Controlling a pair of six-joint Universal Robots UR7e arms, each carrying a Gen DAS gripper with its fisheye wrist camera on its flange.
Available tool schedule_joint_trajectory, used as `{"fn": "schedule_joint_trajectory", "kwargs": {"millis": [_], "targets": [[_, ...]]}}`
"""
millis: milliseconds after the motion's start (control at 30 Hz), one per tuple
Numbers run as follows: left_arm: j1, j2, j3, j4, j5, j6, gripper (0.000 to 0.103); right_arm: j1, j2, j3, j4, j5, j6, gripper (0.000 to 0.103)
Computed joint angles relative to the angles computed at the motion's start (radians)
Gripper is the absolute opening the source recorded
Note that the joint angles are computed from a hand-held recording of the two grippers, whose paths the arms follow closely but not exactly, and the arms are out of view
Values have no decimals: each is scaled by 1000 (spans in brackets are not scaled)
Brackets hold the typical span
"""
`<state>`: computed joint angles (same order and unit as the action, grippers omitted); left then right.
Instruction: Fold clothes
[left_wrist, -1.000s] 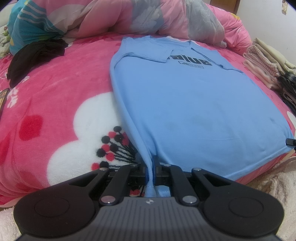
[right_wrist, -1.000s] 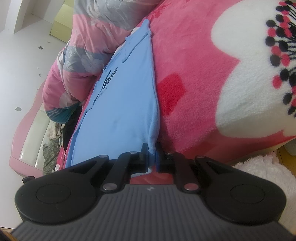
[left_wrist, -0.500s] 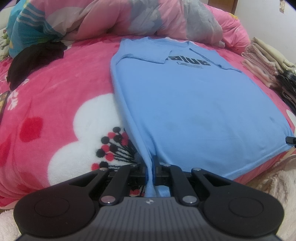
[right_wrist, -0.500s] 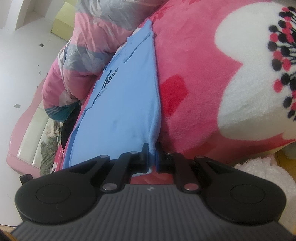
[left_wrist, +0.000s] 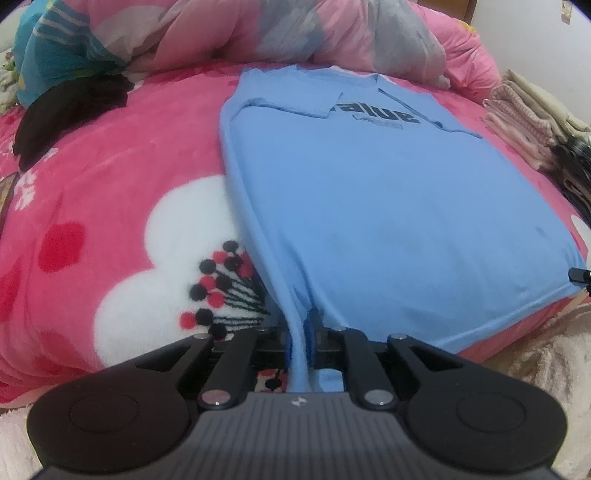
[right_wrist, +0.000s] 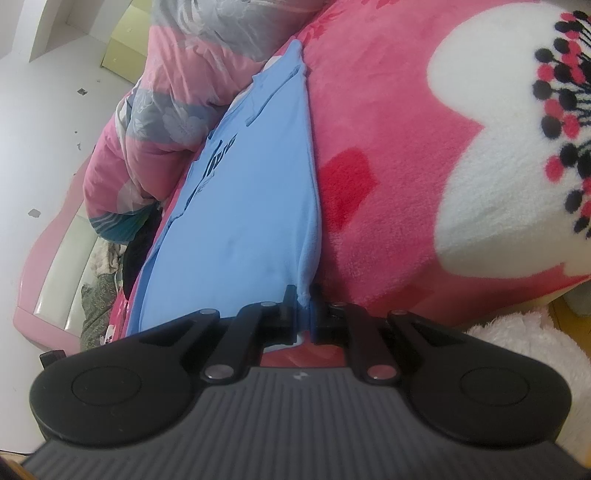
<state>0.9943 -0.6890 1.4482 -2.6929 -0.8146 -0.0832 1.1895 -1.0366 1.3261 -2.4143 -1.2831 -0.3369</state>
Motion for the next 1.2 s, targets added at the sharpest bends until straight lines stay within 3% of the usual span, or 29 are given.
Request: {"fn": "schedule_joint_trajectory", "kwargs": {"millis": [267,500,1200], "targets": [[2,-5,7,6,-11,-16,13,-2,2,-2,2,5,1,4],[5,-10,24,-26,-26,-12,5,1,0,0,-4,-3,-10,4],[-19,-33,62,-110,-24,32,4,14,-39,52,-83,33,-45,3]]}}
